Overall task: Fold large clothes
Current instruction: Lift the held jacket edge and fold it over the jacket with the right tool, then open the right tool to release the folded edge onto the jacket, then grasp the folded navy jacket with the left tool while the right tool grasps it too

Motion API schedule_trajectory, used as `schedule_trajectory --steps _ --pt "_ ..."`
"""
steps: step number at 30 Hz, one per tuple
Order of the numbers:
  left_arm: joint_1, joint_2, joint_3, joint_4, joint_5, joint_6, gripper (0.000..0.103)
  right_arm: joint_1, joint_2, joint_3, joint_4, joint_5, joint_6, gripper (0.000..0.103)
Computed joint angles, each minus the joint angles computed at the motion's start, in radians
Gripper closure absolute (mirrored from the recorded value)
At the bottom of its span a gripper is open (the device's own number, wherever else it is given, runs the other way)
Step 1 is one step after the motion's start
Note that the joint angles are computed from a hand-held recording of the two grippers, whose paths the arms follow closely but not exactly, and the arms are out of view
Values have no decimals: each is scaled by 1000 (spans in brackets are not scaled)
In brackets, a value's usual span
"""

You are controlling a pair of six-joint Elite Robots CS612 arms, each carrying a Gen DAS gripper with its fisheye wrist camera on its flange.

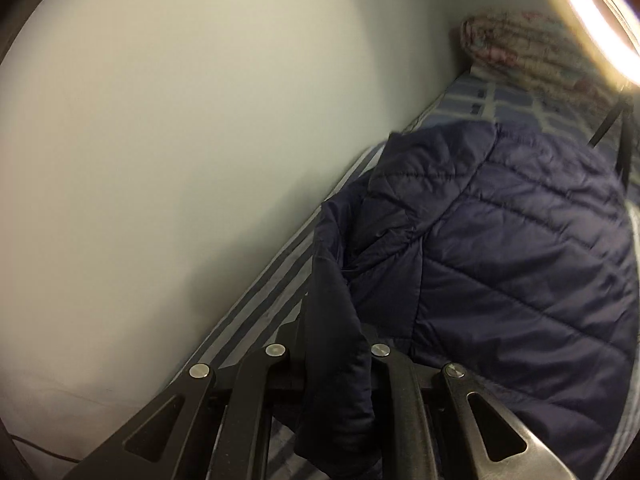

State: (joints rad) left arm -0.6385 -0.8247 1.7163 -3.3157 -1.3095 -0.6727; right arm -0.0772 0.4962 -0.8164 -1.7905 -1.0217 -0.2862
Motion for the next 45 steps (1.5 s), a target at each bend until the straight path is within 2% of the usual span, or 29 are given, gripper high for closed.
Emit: schedule_trajectory --steps 4,8,9,12,13,16,19,21,23,26,28,31,35,38,39,40,43,45 --pt "2 0 2 -1 11 -7 50 -3 1 22 1 13 -16 94" --pt "3 2 -1 7 25 -16 50 4 -16 57 63 1 -123 94" --pt "3 3 -4 11 27 -16 50 4 -16 57 80 7 -140 91" --pt "1 4 -8 25 38 -15 50 -13 -37 79 144 105 -166 60" --pt "1 4 -8 28 41 -15 50 -25 -39 72 167 153 -166 56" --pt "0 6 -12 41 46 -14 50 -60 -40 52 183 254 -154 56" --pt "-1 10 -19 54 43 -10 50 -98 -30 17 175 305 -125 56" --pt "0 15 -27 59 34 -9 50 -121 -19 -13 166 300 -113 56" --pt "3 24 -45 75 20 0 50 -141 -16 -22 138 261 -92 56" --pt "10 41 -81 99 21 32 50 -167 27 -110 148 185 -79 54" --pt "17 65 -130 119 46 75 50 -182 41 -132 136 144 -58 45" --pt "43 113 -225 155 55 88 50 -201 61 -173 143 125 -15 37" --pt "75 203 -400 266 89 177 50 -222 49 -140 140 105 10 33" --pt "106 275 -534 359 96 208 51 -222 31 -87 111 96 29 28" --pt "116 292 -564 376 81 199 51 -223 32 -93 118 97 36 27" --pt "135 317 -609 395 30 175 51 -224 28 -82 117 103 45 26" --pt "188 386 -733 464 -159 116 51 -227 2 -18 99 122 79 22" --pt "204 425 -795 494 -204 111 51 -228 -19 39 80 138 101 20"
